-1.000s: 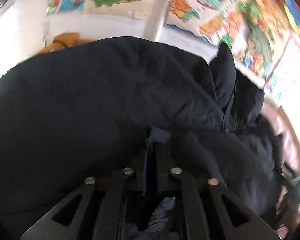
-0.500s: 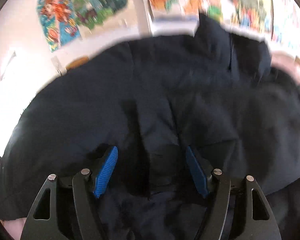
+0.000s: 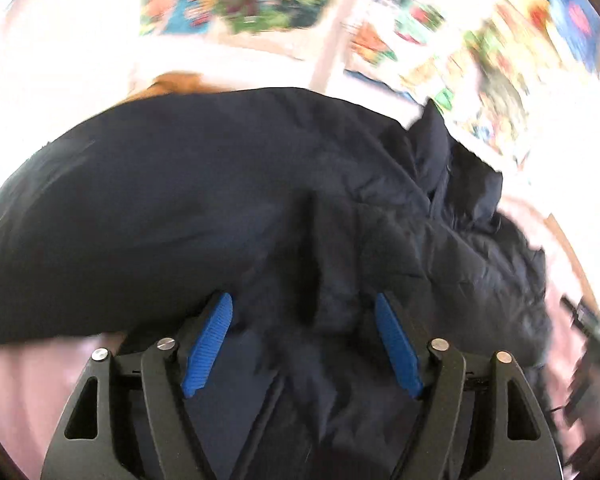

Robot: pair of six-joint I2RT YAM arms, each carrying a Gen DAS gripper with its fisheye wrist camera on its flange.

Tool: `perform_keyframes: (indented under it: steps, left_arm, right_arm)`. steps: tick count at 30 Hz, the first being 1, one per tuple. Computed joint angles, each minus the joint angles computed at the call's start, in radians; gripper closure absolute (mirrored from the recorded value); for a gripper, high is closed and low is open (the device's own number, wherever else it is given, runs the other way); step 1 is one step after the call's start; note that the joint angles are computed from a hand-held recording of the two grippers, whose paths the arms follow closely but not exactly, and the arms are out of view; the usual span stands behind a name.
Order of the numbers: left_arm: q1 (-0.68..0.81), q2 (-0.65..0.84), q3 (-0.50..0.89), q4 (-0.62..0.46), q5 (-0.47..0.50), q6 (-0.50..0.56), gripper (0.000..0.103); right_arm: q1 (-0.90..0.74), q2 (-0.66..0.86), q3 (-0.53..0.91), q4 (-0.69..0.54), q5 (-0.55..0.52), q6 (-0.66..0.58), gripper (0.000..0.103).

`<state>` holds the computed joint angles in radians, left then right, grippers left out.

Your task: Fold large clothes

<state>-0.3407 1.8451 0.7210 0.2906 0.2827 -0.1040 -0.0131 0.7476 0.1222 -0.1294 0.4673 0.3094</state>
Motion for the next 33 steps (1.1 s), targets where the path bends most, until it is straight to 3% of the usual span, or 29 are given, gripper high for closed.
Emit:
perform_keyframes:
  steps: [4,8,10,12,17,21,26,33]
  left_arm:
    - [0.144,-0.142,-0.095,-0.03,0.071,-0.059,0.023]
    - [0.359,-0.243,-0.135,-0.105,0.153,-0.094,0.021]
    - [0.455,-0.272,-0.149,-0.13,0.141,-0.094,0.021]
    - [0.544,-0.264,-0.144,-0.136,0.131,-0.118,0.021]
    - [0.755,-0.099,0.015,-0.23,0.288,-0.173,0.021]
    - [0.776,-0.024,0.094,-0.254,0.297,-0.2,0.021]
    - [0.744,0.03,0.12,-0.188,0.22,-0.285,0.022]
    - [0.694,0.013,0.067,-0.119,0.125,-0.238,0.022]
  right_arm:
    - [0.193,-0.082,0.055,-0.195,0.03,0.103,0.004]
    - [0.351,0.014,0.08,-0.174,0.036,0.165,0.004]
    - [0.442,0.075,0.1,-0.148,0.052,0.173,0.004]
    - [0.525,0.126,0.126,-0.132,0.085,0.179,0.004]
    - [0.646,0.217,0.189,-0.105,0.111,0.191,0.003]
    - [0.686,0.261,0.229,-0.084,0.096,0.193,0.004]
    - [0.714,0.296,0.251,-0.063,0.093,0.201,0.004]
    - [0.709,0.33,0.248,-0.05,0.063,0.221,0.003]
